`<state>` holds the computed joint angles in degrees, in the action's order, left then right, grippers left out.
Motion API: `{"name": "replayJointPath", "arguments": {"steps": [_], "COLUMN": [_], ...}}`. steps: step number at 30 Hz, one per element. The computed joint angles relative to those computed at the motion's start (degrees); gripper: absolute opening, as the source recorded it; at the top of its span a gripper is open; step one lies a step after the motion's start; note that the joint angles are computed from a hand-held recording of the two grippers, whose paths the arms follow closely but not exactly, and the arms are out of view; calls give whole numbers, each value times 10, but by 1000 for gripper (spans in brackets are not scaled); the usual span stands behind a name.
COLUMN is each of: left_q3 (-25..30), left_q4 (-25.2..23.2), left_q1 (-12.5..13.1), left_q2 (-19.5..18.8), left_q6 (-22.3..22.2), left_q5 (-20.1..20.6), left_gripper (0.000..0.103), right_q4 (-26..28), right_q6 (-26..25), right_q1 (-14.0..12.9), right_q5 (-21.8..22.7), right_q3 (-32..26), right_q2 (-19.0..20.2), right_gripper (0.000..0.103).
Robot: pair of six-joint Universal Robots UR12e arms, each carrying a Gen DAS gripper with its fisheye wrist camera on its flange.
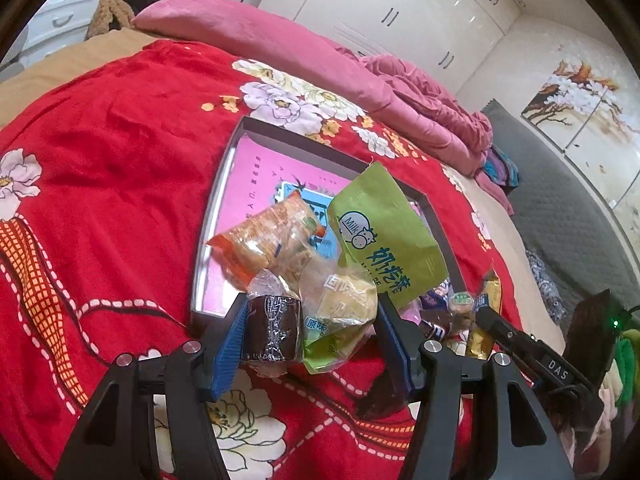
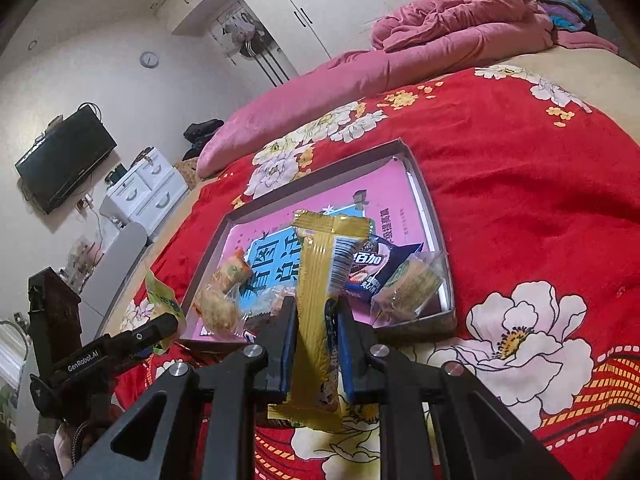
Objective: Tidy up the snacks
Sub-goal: 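Lift and carry both held snacks over the tray with both grippers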
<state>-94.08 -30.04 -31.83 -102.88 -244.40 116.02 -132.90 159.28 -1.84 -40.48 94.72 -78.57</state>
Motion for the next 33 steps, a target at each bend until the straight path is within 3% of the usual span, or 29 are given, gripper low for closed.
{"name": "replayJointPath", "arguments": {"steps": [25, 33], "left_q3": [-3, 3], "left_q4": [-25, -32], "left_q1": [8, 14], "left_q2": [12, 7], "left_q6": [-4, -4], "left_q5": [28, 21], "left_gripper": [63, 63], "right_q4": [-44, -54], "right_q6": [44, 58], "right_q1": [2, 6], "right_q5": [6, 8], "right_q3": [-5, -11], "right_q2": [11, 18], "right_gripper": [19, 19]}}
